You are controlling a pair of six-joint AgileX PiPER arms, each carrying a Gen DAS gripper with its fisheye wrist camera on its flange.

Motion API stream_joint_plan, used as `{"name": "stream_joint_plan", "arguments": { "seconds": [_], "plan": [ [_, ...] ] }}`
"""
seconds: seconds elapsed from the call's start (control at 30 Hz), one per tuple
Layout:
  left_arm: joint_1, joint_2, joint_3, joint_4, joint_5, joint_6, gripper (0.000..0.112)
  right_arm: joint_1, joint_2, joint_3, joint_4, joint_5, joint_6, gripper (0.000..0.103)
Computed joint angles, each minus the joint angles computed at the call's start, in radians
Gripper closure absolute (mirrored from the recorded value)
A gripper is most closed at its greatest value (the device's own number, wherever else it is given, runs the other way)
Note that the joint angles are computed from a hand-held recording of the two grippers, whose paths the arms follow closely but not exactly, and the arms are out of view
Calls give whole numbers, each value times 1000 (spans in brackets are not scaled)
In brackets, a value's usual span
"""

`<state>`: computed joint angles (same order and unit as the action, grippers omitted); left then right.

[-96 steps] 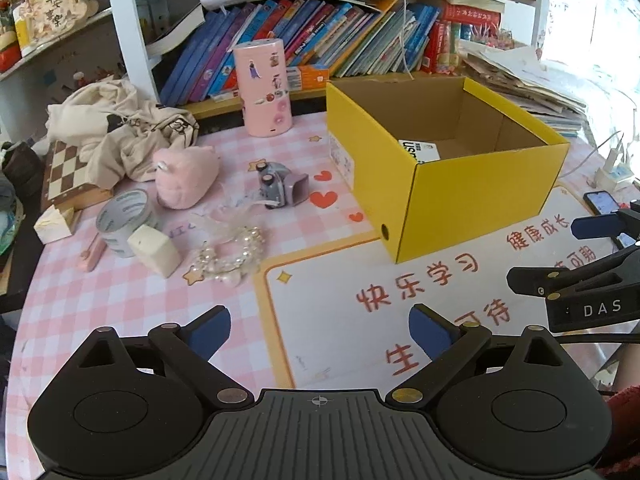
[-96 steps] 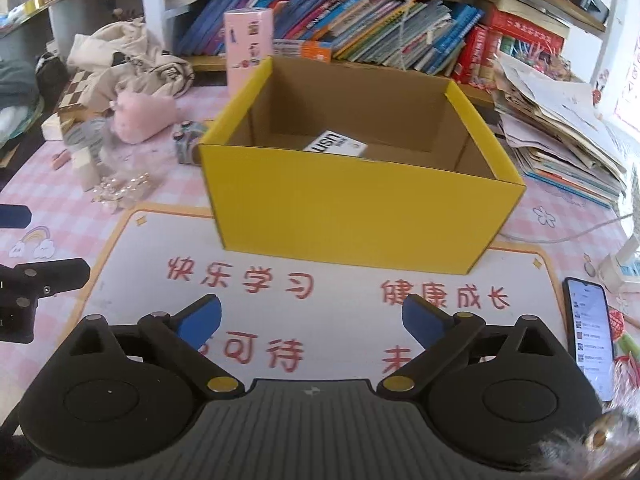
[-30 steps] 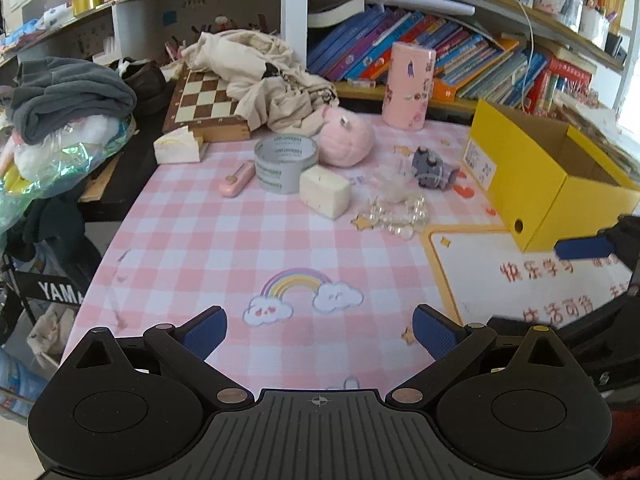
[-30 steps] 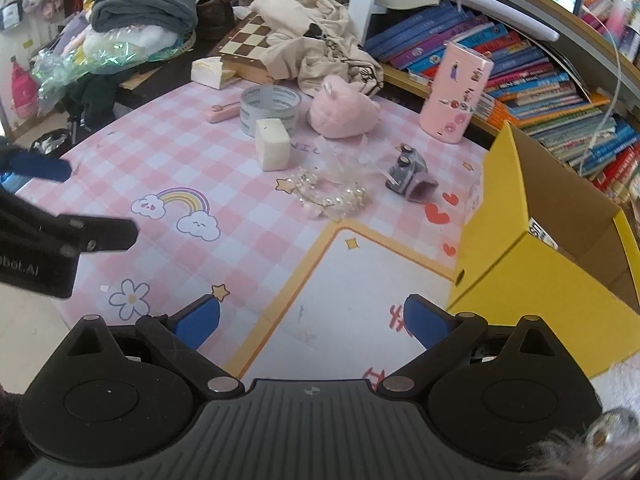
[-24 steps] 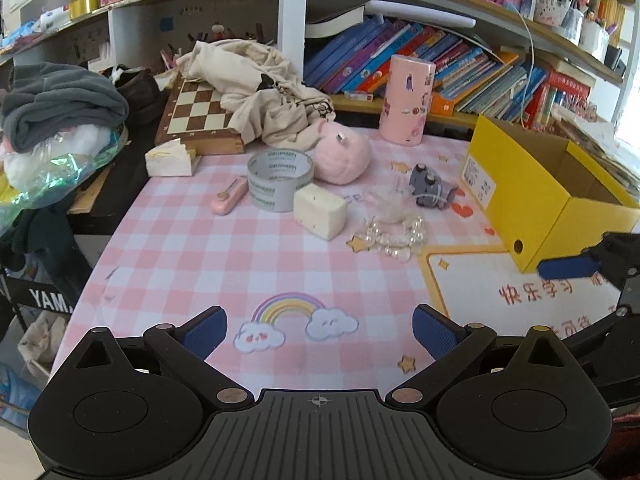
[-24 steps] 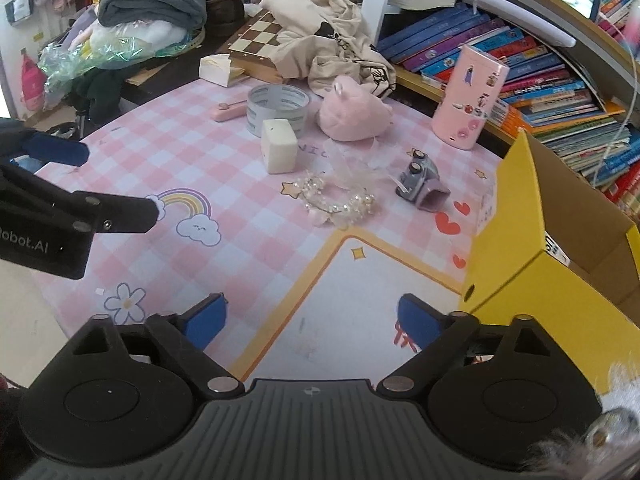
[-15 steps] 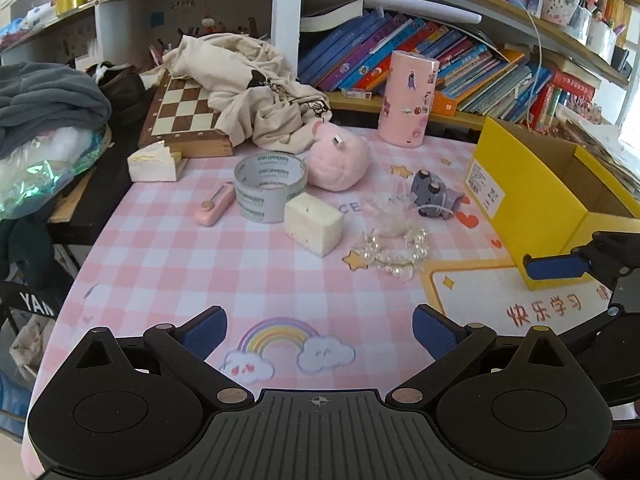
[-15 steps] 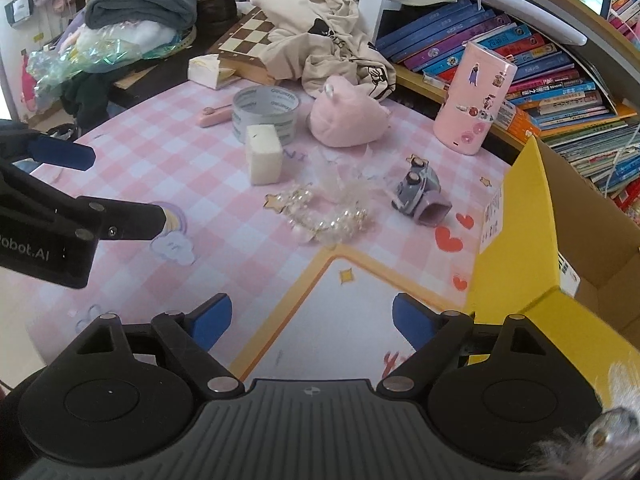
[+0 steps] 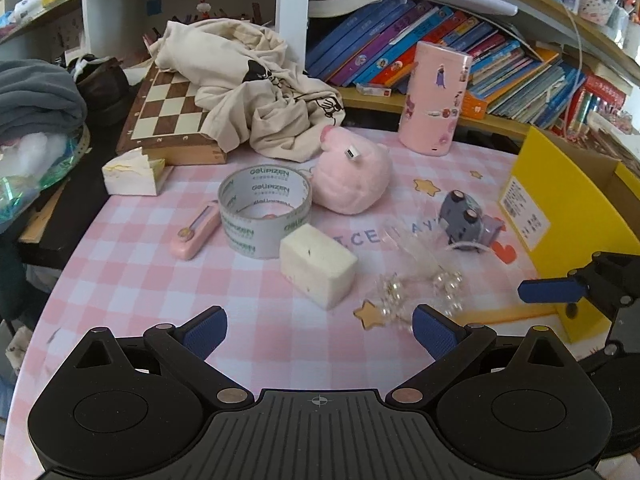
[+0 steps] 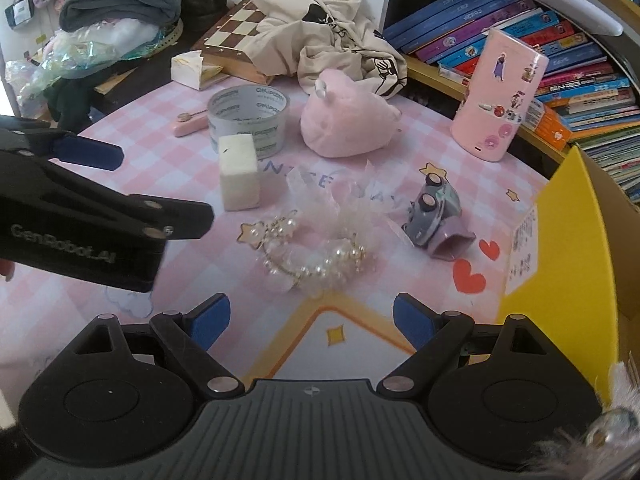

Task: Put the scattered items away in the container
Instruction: 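Grasp the white eraser block with the left tool while the right tool grasps the pearl hair clip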

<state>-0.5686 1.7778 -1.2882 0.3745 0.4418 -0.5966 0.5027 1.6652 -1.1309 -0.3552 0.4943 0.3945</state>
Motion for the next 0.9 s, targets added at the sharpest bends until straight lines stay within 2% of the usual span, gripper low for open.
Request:
{"name": "stream_joint_plan", "arguments": {
  "seconds": [0.43, 0.63, 0.8, 0.87, 0.9],
  "plan": [
    [18, 201, -237, -8, 60, 7, 14, -58, 126, -106, 103, -36, -90, 14],
    [15, 251, -288, 1, 78, 0, 21, -65, 149, -119, 127, -49, -99, 14],
    [19, 286, -329, -14, 118, 18, 45, -70, 169, -133, 122, -64, -86, 15],
    [36, 278, -310, -79, 82, 69, 58, -74, 176, -138, 119, -71, -77, 15],
    [41, 272, -300, -105, 68, 89, 59, -76, 180, -143, 118, -74, -73, 15]
  ]
}}
